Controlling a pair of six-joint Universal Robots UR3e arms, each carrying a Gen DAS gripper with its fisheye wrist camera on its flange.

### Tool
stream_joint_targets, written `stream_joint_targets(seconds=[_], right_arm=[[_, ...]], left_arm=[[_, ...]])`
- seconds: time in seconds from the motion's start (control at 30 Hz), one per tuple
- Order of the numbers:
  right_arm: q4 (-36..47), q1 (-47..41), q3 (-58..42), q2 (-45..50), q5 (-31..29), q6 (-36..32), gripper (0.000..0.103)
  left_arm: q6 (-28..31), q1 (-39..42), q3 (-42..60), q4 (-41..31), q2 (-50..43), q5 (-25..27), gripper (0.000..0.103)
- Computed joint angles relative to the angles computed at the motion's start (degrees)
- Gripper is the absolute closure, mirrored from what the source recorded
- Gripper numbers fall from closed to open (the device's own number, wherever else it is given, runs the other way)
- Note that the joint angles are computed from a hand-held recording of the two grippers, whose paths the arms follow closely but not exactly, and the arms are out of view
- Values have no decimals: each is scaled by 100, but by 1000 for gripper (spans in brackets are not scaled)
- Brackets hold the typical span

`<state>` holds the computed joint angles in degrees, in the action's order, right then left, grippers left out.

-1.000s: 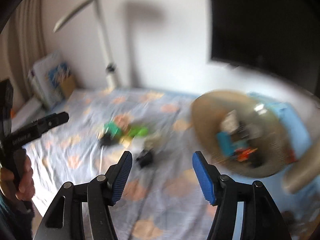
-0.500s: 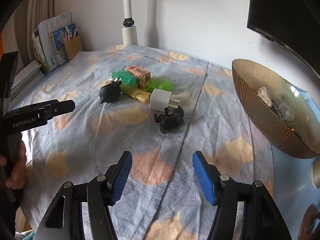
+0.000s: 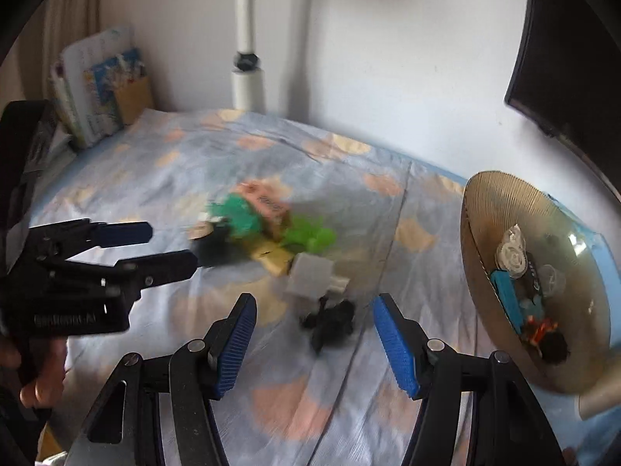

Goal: Organize rigid objects
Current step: 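Grasp the monkey-head figure with the left gripper while the right grasps the white charger plug, then lift the monkey-head figure with the left gripper while the right lifts the charger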

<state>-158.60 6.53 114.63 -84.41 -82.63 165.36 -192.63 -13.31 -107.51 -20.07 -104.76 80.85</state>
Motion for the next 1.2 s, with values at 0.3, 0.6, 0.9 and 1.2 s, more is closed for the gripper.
stream_joint_targets(seconds=[0.3, 0.6, 0.9, 1.2], right_arm=[[332, -70, -990, 1201, 504, -38, 52], [-39, 198, -833, 1044, 208, -182, 69], [127, 345, 1332, -922, 1200, -1833, 69], [731, -507, 2542, -2714, 1235, -2324, 44]], left_arm=[[-51, 164, 103, 414, -426, -201, 51], [168, 390, -1508, 882, 977, -300, 51], [66, 451, -3243, 904, 2561, -400, 51], [85, 429, -3694, 1052, 2916, -362, 51]])
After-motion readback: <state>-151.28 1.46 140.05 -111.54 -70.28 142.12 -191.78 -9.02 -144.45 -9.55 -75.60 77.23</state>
